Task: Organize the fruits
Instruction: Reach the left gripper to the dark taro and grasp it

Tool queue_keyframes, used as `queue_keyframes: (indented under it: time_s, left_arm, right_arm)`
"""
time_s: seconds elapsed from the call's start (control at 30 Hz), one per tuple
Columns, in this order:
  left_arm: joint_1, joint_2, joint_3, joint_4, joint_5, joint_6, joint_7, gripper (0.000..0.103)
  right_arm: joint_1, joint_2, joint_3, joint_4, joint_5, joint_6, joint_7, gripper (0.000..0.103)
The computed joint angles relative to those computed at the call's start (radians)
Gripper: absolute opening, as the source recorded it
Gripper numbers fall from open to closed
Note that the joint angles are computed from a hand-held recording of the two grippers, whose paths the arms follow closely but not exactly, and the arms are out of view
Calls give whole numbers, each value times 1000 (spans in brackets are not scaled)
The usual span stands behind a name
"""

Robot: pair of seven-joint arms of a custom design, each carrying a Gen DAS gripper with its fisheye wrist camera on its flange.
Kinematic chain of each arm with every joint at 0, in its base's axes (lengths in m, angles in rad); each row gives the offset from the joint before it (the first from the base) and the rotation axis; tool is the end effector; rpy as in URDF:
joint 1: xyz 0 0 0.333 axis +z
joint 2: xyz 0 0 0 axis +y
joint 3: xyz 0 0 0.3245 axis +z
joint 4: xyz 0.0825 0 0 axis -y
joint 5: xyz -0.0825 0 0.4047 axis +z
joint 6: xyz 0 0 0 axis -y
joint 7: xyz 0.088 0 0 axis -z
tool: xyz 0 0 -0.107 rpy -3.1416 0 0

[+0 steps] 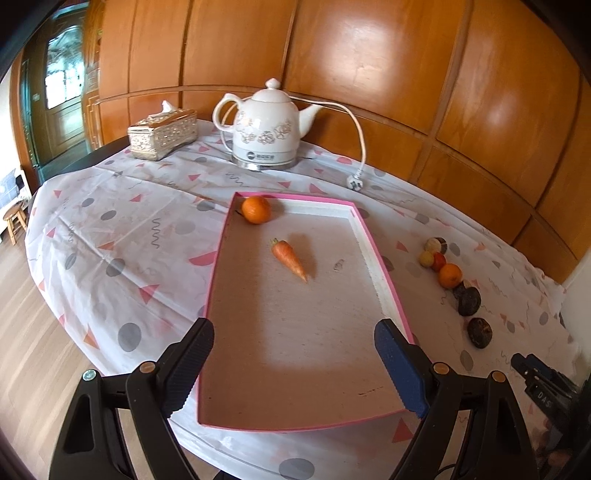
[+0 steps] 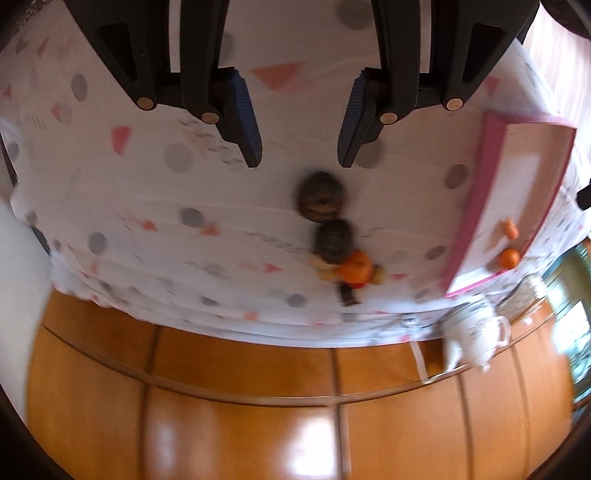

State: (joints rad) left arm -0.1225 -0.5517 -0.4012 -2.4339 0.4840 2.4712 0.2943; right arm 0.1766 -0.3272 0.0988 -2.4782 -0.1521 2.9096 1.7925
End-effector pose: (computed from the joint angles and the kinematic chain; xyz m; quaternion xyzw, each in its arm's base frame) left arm 0.3820 -0.2448 0.5457 -0.7816 0.4932 -0.2735 0.2667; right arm 0.4731 0.1460 0.4951 -0.7172 0.5892 -0.2387 0.2854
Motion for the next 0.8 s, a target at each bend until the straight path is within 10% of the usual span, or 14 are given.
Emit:
queue_keyframes:
  time_s: [0.4, 0.8]
  left_arm:
    - [-67, 148, 45, 117, -34, 105, 219, 87]
    - [-222, 434, 145, 372, -467, 95, 823, 86]
  right_arm:
    - [-151, -52, 9, -66, -102, -22, 159, 43]
    - [-184, -63, -8, -82, -110, -5, 186, 43]
